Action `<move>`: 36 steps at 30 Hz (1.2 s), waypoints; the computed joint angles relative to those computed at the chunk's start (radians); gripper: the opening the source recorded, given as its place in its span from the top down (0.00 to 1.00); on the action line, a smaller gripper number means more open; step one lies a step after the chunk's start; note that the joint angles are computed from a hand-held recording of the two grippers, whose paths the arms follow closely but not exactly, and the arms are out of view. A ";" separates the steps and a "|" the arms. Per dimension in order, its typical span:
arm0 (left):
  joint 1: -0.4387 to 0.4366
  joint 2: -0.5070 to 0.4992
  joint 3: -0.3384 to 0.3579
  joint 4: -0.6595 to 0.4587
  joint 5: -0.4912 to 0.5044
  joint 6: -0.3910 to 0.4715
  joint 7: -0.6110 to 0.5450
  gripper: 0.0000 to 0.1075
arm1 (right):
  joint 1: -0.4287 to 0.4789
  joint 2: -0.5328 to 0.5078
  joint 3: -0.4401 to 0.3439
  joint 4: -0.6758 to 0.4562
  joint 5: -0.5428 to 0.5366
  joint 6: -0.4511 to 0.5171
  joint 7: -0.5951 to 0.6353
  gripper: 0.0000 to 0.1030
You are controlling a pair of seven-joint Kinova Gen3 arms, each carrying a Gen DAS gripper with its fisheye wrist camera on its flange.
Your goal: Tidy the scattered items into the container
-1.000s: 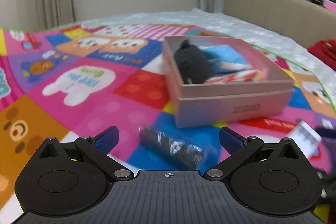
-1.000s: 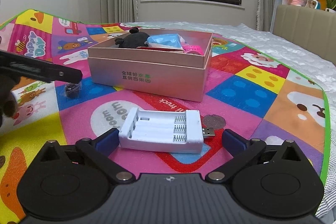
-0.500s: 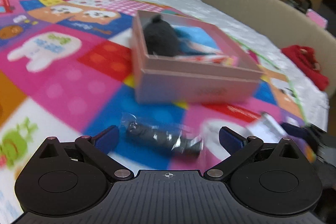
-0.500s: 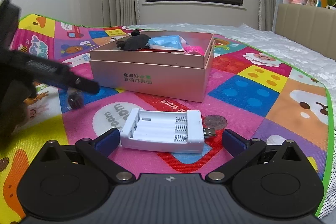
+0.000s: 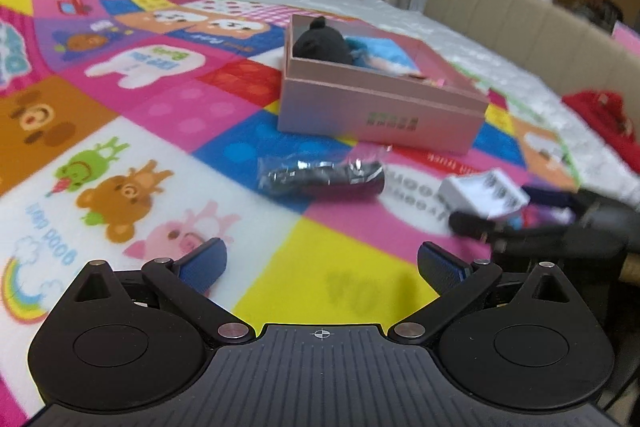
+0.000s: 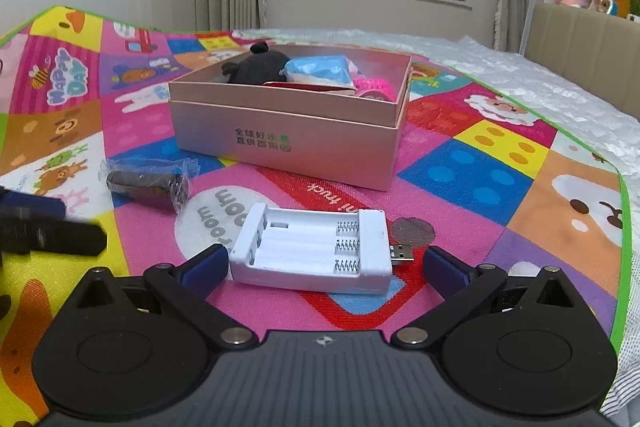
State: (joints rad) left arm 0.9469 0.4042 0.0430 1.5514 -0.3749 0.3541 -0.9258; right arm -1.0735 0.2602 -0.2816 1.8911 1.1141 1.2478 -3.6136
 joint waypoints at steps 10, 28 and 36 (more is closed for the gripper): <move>0.123 0.022 -0.080 -0.018 -0.198 0.074 0.166 0.04 | 0.007 0.025 0.019 -0.066 -0.032 0.023 0.088 0.12; 0.110 0.199 -0.075 -0.327 -0.174 0.218 0.141 0.04 | -0.042 0.036 0.008 0.013 0.017 0.095 -0.099 0.09; 0.121 0.180 -0.089 -0.285 -0.192 0.187 0.125 0.15 | -0.042 0.044 0.005 0.005 0.018 0.104 -0.091 0.09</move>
